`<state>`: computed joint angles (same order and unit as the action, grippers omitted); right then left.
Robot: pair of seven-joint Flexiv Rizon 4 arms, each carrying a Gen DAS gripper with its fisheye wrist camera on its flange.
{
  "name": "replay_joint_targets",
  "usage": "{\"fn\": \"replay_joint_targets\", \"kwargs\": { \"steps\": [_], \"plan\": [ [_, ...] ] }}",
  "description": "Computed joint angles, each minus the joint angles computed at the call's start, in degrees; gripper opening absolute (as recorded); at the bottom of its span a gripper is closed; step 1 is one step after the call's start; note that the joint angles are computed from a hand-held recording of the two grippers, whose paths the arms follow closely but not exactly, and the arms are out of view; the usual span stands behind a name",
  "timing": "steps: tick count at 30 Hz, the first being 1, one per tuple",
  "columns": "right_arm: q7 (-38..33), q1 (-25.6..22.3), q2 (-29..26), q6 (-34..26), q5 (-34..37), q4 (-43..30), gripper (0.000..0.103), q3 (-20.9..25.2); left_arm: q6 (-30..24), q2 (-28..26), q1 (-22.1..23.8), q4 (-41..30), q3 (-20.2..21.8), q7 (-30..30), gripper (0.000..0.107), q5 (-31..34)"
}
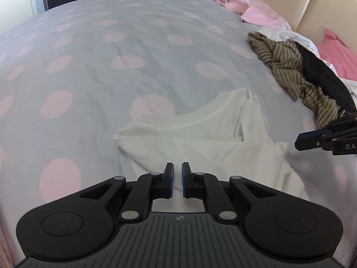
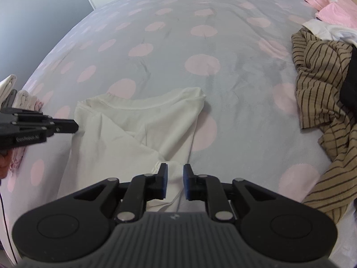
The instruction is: Fold clothes
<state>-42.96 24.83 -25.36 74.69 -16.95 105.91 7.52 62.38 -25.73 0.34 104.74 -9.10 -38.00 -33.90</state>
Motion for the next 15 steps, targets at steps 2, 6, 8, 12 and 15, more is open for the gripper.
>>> {"fn": "replay_joint_targets", "kwargs": {
  "steps": [2, 6, 8, 12, 15],
  "plan": [
    [-2.3, -1.8, -1.0, -0.3, 2.9, -1.3, 0.018, 3.1, 0.0, -0.2, 0.7, 0.4, -1.1, 0.4, 0.005, -2.2],
    [-5.7, -1.5, -3.3, -1.7, 5.4, -3.7, 0.018, 4.6, 1.9, -1.4, -0.1, 0.8, -0.7, 1.4, 0.014, -1.5],
    [-4.3, 1.3, -4.2, -3.2, 2.6, -4.1, 0.018, 1.5, 3.7, -2.3, -1.0, 1.0, 0.3, 0.5, 0.018, 1.0],
    [-2.9, 3.6, -5.4, -4.1, -1.1, -4.4, 0.017, -1.2, 5.5, -2.5, -1.3, 1.3, 0.6, -0.9, 0.025, 3.6],
    [-3.1, 4.7, -4.0, -6.5, -4.5, -4.2, 0.020, -2.4, 6.0, -1.7, -2.3, 1.2, 2.3, -4.4, 0.039, 6.9]
  ]
}}
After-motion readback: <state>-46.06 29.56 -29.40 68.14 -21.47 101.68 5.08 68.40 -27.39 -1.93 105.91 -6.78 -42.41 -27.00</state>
